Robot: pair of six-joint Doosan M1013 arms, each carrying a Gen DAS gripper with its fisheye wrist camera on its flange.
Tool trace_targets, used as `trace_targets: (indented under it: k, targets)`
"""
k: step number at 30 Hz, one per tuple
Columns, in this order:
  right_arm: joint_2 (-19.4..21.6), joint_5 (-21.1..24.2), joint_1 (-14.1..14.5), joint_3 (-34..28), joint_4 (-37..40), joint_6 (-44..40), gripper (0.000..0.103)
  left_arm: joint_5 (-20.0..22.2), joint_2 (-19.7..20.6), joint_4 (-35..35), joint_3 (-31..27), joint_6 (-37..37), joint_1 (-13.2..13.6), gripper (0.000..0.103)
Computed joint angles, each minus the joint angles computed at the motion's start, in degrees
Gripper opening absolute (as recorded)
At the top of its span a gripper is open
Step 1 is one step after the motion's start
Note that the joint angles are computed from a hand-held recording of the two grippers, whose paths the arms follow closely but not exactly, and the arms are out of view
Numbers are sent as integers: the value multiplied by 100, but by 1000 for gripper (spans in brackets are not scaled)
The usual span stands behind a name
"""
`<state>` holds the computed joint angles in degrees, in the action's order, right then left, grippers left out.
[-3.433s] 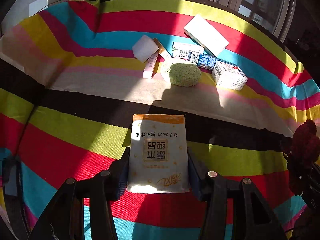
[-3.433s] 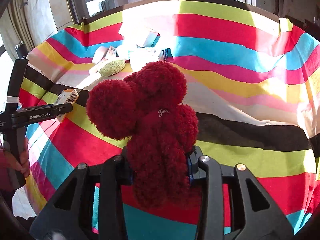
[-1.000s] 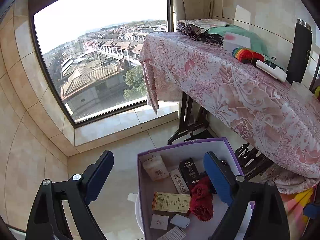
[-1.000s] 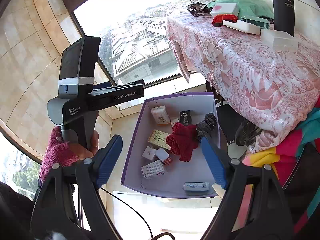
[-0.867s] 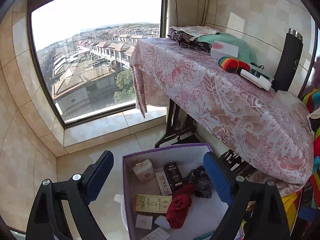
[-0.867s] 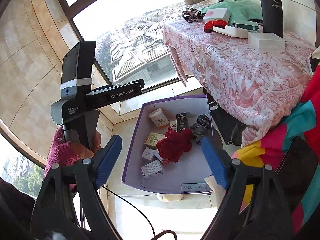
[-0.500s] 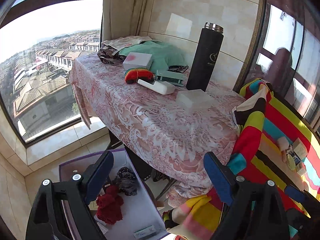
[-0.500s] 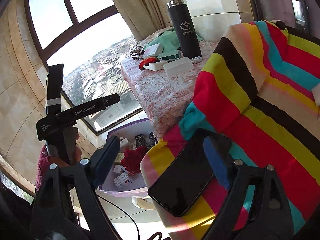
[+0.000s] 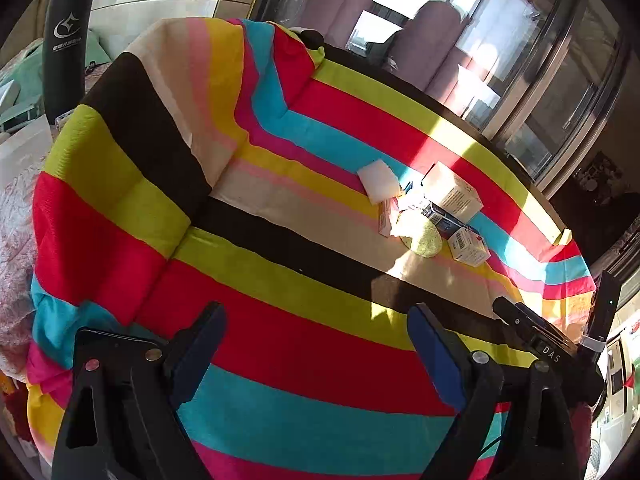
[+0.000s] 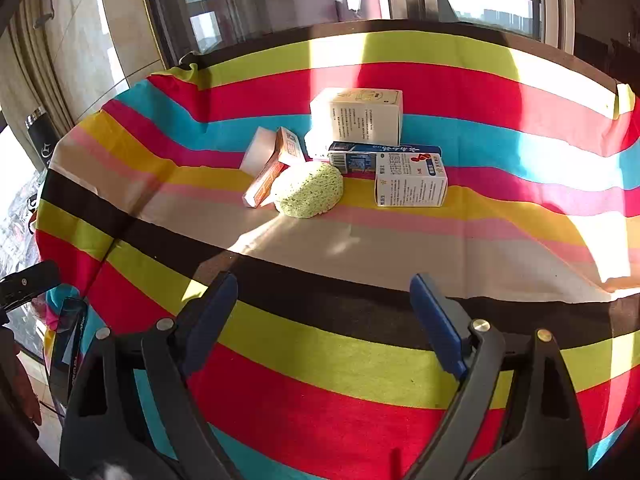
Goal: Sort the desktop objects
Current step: 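Grasp the white medicine box with the right tool while the left tool grasps the pink tube box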
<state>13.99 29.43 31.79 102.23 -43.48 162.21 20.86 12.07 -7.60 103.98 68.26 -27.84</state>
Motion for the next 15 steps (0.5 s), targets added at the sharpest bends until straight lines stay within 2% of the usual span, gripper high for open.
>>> trace_targets:
  k: [3,6,10,13,15]
  targets:
    - [97,-189,-300,-41,73,20,90,313,445,-726,-462,713,-47,92]
    - [292,-361,-519,-223,383,-271,90,568,767,-1046,-789,882,-80,92]
    - [621,-307,-694,-553,648,-652,90,754,1091,-807,-1144,529,-121,92]
    - [799,-102,-772,-760,800,-862,90,1018,1372,-728,-1491,311,-110,92]
    - [822,-13,-784,-785,843,-1036,84,1033,1484,-511,-1659,138,-135,93]
